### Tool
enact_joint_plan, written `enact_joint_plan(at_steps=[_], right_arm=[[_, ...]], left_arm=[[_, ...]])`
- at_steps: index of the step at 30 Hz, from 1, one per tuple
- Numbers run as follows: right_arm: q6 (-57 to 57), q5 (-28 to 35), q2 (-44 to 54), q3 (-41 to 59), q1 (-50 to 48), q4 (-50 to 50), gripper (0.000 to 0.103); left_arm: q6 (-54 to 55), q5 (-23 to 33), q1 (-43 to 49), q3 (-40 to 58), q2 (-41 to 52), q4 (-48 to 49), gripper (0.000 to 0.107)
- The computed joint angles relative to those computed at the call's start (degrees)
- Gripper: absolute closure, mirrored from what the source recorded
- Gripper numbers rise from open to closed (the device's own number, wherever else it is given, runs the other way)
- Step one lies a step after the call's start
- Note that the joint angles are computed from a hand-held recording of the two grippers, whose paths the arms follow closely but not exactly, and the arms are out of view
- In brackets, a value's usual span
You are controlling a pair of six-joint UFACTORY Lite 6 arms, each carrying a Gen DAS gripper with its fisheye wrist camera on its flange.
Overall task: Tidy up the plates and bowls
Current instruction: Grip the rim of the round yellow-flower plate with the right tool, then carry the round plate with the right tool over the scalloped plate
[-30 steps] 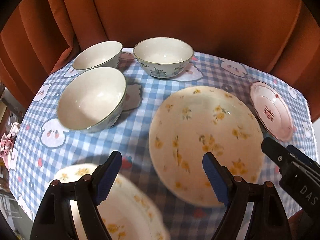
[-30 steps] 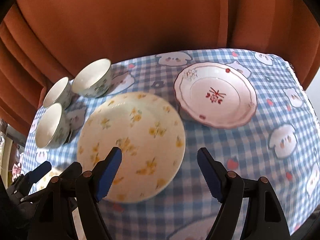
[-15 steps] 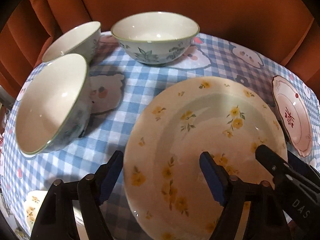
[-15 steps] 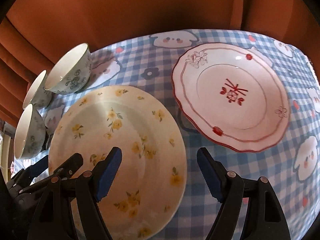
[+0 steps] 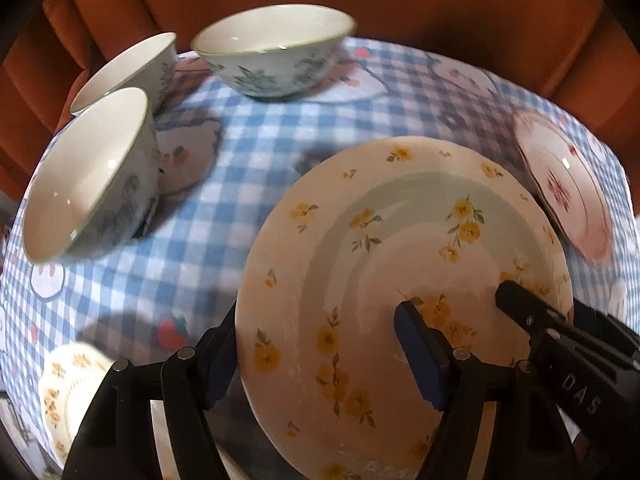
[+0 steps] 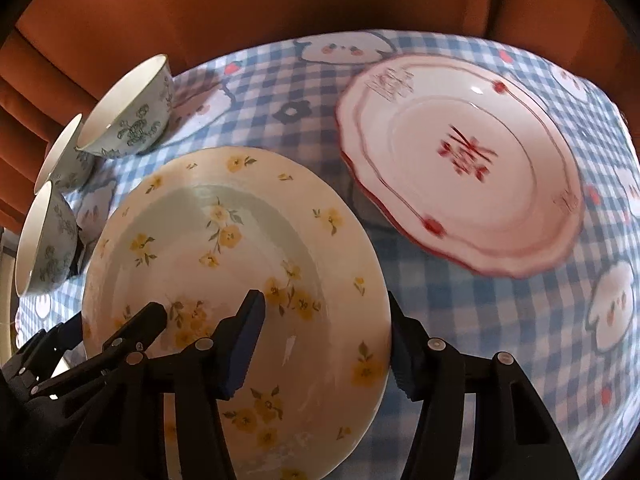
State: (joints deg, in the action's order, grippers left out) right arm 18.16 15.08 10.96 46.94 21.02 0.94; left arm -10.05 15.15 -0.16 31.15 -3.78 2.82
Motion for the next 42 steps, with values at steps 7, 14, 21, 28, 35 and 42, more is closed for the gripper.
enact_joint_plan(at_steps=[7,14,21,28,35,42], right_arm=[[-2.5,2.6,-12.6,-12.4,-3.4,2.8,0.042],[-0.6,8.0,-29.6,-25.4,-4.3,2.0,0.04],[4.9,6.7,-31.9,-27.5,-2.8,-2.2,0.038],[2.3,2.7,-29.1,-26.3,-4.0,-2.2,0.035],[-3.1,2.5,-29.7,-27.1,-4.7,0.6,0.035],[1.8,5.3,-31.2,-27.2,-3.2,-0.7,0.037]], left_arm=[[-4.0,5.1,-8.8,-9.8,-11.8,0.4,0.032],[-9.7,11.2,-17.2,-15.9,-22.4,1.5,0.032],[-13.0,10.0,-17.5,-15.7,-22.0,3.9,0.032],[-13.2,7.1,-16.3,-14.6,-19.2,4.6,0.033],[-14.8,6.6,-17.0,-16.9,-22.3,6.0,0.033],[-20.5,9.1,-19.7,-17.4,-25.3,8.5,0.035]])
